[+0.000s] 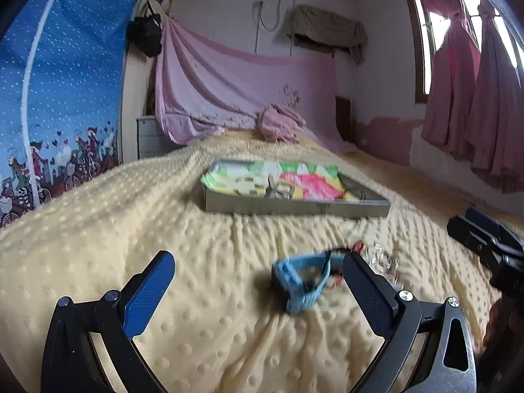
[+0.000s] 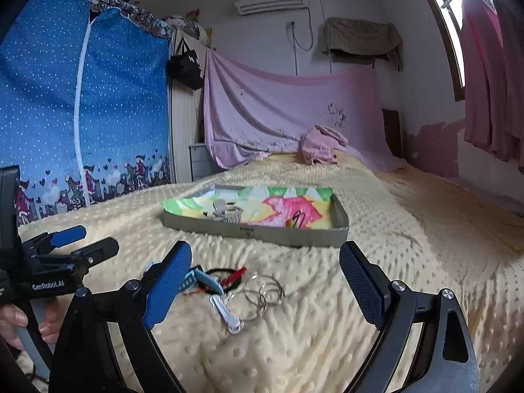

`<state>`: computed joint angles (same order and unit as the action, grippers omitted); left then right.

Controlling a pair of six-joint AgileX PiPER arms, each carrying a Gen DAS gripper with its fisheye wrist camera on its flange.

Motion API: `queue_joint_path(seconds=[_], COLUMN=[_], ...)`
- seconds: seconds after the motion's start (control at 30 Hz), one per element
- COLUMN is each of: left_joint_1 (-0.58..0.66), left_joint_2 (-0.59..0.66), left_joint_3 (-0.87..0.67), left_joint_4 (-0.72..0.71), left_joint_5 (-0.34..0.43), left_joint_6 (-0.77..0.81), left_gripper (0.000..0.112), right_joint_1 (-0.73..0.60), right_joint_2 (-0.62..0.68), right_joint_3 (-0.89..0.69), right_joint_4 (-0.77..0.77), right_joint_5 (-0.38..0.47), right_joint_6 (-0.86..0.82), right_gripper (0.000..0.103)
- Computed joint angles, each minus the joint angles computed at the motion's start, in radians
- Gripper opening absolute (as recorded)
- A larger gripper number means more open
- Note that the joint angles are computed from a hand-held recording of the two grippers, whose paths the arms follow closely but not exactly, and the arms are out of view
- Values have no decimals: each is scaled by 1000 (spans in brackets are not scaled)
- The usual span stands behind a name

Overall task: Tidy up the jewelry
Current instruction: 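Grasp the blue smartwatch with the left tool while the right tool grasps the small white clip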

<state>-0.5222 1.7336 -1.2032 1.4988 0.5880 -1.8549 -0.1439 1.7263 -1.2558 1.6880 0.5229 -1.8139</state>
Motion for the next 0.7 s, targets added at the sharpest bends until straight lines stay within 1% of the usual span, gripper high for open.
queue_joint_path(seconds=[0.07, 0.27, 0.3, 0.37, 0.4, 0.43, 0.47, 0.5, 0.53, 0.57, 0.63, 0.7], left_joint_1=[14, 58, 61, 64, 65, 68, 74, 78, 81, 86, 95, 104], left_joint_2=[5, 14, 18, 30, 39, 49, 62, 72, 82, 89, 108, 124], left_joint_3=[-6, -22, -28, -46, -62, -77, -95, -108, -122, -133, -160, -183], left_joint_4=[-50, -137, -149, -200, -243, -286, -341, -381, -425, -467, -567, -658], left_joint_5=[-32, -134, -143, -158, -162, -167, -176, -181, -182, -186, -192, -194], left_joint_6=[51, 134, 150, 213, 262, 310, 369, 412, 458, 502, 606, 699], left_gripper=[103, 103, 101, 94, 88, 82, 78, 75, 71, 68, 61, 54], right_joint_1=[3, 10, 12, 16, 18, 21, 23, 27, 30, 35, 41, 53], right_joint_2=[19, 99, 106, 128, 139, 149, 162, 174, 188, 195, 214, 237], right_joint_3=[-25, -122, -130, -155, -166, -179, -195, -211, -229, -239, -262, -292], right_joint_4=[-75, -326, -347, -397, -417, -443, -475, -508, -536, -559, -596, -651], right_joint_5=[-3, 41, 49, 64, 73, 81, 91, 102, 114, 119, 139, 160], right_joint_6=[73, 318, 338, 388, 408, 433, 465, 497, 525, 547, 579, 626], right_gripper=[89, 89, 88, 87, 83, 77, 74, 69, 66, 65, 56, 51])
